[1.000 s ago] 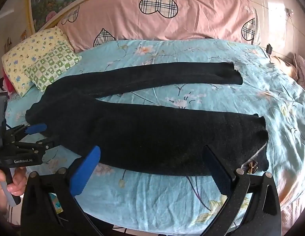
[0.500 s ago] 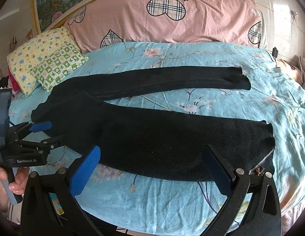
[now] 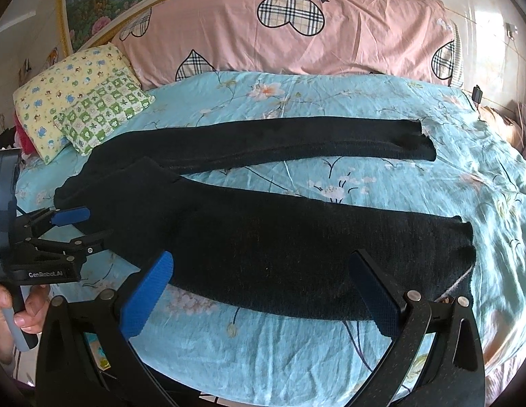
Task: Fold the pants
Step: 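Move both grippers toward the black pants' leg cuffs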
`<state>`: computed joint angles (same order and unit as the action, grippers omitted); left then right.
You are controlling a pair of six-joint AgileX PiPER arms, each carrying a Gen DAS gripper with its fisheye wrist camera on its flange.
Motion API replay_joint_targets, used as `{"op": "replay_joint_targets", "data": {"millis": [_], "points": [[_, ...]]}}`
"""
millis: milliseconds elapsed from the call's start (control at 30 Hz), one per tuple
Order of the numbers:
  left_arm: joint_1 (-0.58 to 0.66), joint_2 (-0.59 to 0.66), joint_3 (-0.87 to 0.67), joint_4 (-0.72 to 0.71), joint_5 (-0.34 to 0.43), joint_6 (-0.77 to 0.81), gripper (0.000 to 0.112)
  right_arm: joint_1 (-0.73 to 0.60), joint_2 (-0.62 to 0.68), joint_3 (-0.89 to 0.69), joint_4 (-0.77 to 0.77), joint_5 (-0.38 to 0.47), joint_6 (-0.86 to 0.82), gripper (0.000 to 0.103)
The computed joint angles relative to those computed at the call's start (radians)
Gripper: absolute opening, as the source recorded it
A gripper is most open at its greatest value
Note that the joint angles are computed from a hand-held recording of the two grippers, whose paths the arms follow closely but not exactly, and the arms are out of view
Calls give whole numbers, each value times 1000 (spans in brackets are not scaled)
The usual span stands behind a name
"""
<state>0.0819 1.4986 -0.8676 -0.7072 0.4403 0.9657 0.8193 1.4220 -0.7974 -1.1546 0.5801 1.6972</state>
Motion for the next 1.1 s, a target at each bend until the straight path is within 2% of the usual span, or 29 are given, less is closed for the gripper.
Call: {"op": "replay_joint_targets", "data": {"millis": [500, 1100], "points": [[0, 19, -25, 1, 30, -5, 88, -1, 0, 1, -2, -11, 11, 103], [-37, 55, -82, 52, 43, -74, 88, -78, -32, 18, 35, -83, -39, 103]]}}
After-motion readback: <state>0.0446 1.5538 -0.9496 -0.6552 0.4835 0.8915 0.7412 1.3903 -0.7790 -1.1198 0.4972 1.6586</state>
